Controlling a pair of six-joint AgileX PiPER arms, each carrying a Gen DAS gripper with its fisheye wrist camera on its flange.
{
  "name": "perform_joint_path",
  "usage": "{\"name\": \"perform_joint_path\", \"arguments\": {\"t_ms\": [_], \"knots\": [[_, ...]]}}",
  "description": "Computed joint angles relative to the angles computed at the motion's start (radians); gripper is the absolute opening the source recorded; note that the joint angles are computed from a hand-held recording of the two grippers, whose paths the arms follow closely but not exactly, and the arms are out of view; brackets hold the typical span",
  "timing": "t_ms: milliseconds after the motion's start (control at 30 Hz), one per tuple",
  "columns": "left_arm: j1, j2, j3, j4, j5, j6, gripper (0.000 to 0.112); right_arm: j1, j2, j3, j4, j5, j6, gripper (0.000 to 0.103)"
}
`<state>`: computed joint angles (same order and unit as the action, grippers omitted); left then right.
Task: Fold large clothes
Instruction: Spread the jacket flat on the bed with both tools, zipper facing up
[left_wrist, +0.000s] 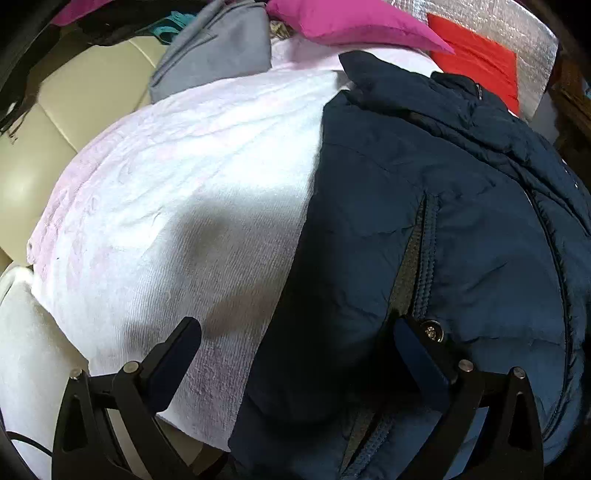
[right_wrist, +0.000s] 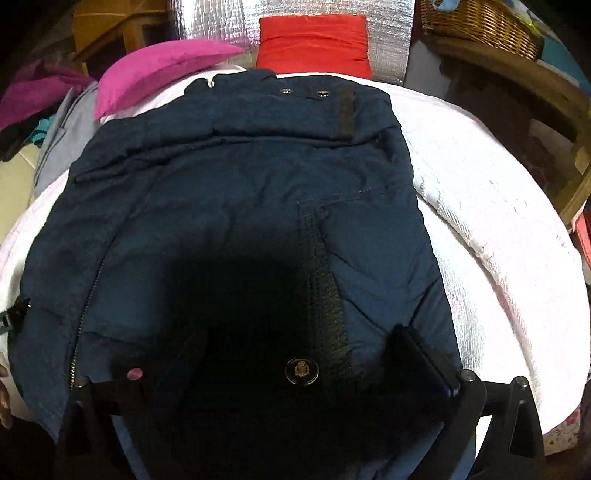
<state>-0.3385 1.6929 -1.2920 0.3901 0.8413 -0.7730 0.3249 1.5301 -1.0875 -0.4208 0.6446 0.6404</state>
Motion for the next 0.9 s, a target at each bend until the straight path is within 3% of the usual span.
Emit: {"name": "perform_joint_path", "arguments": {"t_ms": [67, 167, 267, 367, 467, 700, 767, 900], "knots": [[-0.031, -0.009, 0.022, 0.066, -0.002, -0.066, 0.103, 0.005, -0.031, 0.077, -0.100, -0.074, 0.119, 0.103], [-0.074, -0.034, 0.057, 0.124, 0.013, -0.132, 0.103, 0.021, -0.045, 0.110, -0.178, -0.094, 0.185, 0.103], [-0.146, -0.057, 0.068, 0.234, 0.100, -0.193, 0.103, -0.007, -0.040, 0.082, -0.074, -0.074, 0.058, 0.103], [-0.287, -0.078, 0.089, 0.465, 0.246, -0.341, 0.103, -0.037, -0.042, 0.057, 0.038, -0.055, -0.073, 0.103], [-0.365, -0.159, 0.154, 0.544, 0.264, -0.430, 0.103, -0.054, -0.060, 0.064, 0.090, -0.070, -0.134, 0.103], [-0.493, -0.261, 0.232, 0.636, 0.335, -0.554, 0.103, -0.168, -0.333, 0.231, 0.286, -0.166, -0.348, 0.103], [-0.520, -0.270, 0.221, 0.641, 0.351, -0.549, 0.103, -0.195, -0.392, 0.264, 0.320, -0.162, -0.387, 0.103], [-0.530, -0.259, 0.173, 0.644, 0.350, -0.519, 0.103, -0.279, -0.504, 0.323, 0.537, -0.106, -0.584, 0.103]]}}
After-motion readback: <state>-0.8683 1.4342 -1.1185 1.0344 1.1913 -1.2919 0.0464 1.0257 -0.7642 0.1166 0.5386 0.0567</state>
